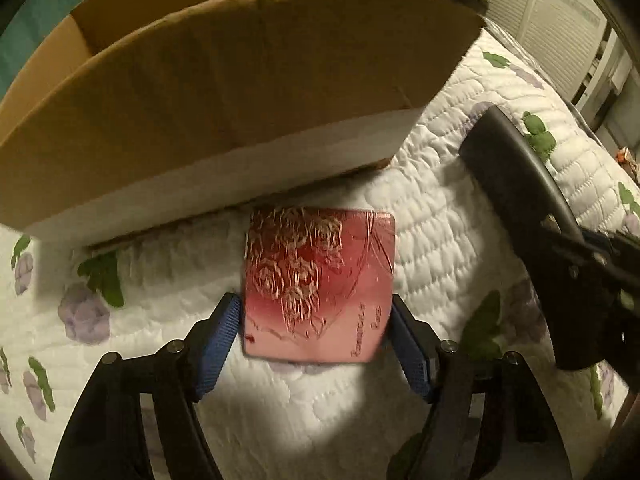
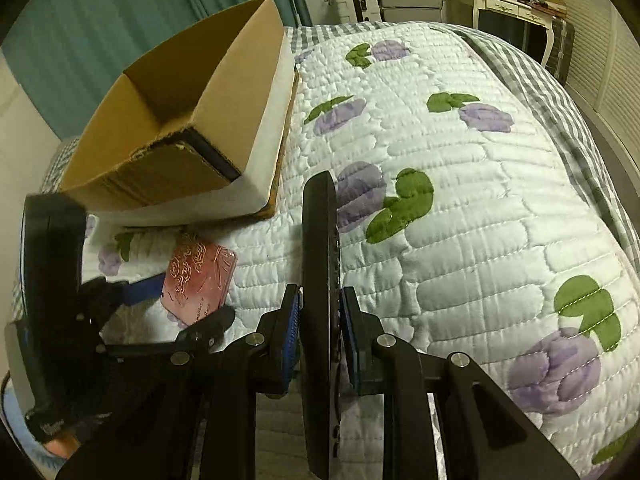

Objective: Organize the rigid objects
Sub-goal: 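Grasp the pink rose-printed card with the left tool, then carry the remote and card into the box and open both tools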

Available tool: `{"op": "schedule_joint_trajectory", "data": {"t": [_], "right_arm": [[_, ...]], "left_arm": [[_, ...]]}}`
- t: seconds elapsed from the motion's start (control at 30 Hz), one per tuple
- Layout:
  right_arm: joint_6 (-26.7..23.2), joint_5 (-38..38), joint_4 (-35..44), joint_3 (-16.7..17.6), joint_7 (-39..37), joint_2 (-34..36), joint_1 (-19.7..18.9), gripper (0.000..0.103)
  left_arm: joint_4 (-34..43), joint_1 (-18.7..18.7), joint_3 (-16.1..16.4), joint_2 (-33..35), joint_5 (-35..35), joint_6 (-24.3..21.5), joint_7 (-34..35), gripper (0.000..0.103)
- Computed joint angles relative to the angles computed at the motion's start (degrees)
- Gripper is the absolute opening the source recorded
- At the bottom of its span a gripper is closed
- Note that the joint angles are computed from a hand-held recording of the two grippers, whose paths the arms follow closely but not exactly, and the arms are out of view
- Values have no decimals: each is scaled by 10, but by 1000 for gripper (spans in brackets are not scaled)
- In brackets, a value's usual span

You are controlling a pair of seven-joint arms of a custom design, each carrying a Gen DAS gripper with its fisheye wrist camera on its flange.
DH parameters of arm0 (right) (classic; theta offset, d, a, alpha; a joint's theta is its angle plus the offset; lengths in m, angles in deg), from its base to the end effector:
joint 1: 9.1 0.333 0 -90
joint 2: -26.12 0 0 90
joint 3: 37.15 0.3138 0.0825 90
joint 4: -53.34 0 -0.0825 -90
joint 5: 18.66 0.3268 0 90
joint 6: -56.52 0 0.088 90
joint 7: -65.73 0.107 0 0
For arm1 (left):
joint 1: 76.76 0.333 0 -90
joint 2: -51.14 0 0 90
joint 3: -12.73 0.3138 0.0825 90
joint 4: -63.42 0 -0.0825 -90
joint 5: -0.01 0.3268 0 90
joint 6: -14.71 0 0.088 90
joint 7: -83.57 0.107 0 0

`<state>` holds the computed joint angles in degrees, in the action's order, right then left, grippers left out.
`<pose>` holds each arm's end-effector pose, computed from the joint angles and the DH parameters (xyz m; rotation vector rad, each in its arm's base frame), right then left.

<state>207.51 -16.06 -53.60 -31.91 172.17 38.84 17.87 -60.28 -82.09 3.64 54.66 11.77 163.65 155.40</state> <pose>0.5149 0.3178 0.4857 -2.0441 1.6143 -0.1941 0.5153 -0.1355 0.4424 -1.9054 2.0810 -0.3869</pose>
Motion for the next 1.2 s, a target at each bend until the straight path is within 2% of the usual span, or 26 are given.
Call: {"op": "schedule_joint_trajectory", "data": {"t": [0.07,0.2,0.47,0.73,0.77,1.03,1.2], "right_arm": [[-1,-3,0,-1,4,0,2,19],[3,-5,-2,-2,8,0,2,19],[3,-39,-25,-3,26,-28,8,19],[-1,-68,-45,9,45,-68,8,19],[-2,-68,-47,12,46,-72,8,19],[-25,-105,-55,30,64,-117,9,19],[-41,-127,-28,41,69,-131,6,19]], "left_arm": [[8,2,0,7,-8,0,8,76],[-14,7,1,-9,-30,34,21,73],[-82,0,6,-82,-55,70,27,71],[-122,-16,17,-142,-72,61,44,70],[-117,-19,18,-150,-77,48,47,70],[-127,-28,28,-207,-88,36,46,70],[-111,-26,36,-235,-83,31,38,70]]}}
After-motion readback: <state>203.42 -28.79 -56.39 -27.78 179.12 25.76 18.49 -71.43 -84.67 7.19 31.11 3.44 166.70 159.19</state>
